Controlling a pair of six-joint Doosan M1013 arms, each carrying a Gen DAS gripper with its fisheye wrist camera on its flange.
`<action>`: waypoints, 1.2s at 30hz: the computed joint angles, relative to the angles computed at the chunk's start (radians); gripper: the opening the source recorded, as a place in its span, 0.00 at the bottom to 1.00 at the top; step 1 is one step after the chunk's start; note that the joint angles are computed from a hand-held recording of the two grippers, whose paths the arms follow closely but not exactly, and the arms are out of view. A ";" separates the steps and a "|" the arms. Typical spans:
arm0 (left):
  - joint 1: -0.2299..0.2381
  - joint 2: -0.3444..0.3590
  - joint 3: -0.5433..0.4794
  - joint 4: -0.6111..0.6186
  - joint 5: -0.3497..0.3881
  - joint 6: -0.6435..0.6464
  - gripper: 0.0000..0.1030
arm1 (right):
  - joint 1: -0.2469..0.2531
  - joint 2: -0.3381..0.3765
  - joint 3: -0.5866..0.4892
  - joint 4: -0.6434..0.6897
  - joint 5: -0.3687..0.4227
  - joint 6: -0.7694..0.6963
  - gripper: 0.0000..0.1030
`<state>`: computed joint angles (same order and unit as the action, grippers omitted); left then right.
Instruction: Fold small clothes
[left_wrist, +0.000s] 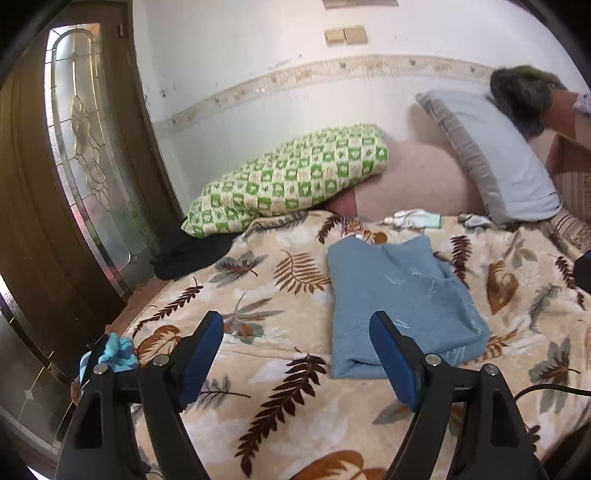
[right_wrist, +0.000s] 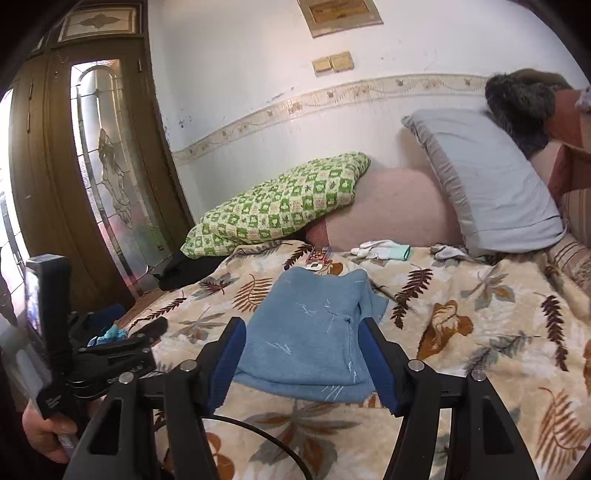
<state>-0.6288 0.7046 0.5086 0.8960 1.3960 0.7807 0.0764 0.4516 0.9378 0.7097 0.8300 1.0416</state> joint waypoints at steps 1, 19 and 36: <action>-0.007 -0.018 0.022 0.005 -0.008 -0.010 0.81 | 0.002 -0.013 0.011 -0.011 -0.005 0.004 0.65; -0.058 -0.094 0.077 0.022 -0.054 -0.070 0.83 | 0.000 -0.129 0.133 0.013 -0.031 -0.070 0.67; -0.036 -0.101 0.107 -0.018 -0.048 -0.097 0.83 | 0.017 -0.106 0.119 -0.020 -0.007 -0.043 0.67</action>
<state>-0.6646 0.6031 0.6158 0.8785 1.3482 0.6838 0.0930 0.3457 1.0567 0.6897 0.8230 0.9981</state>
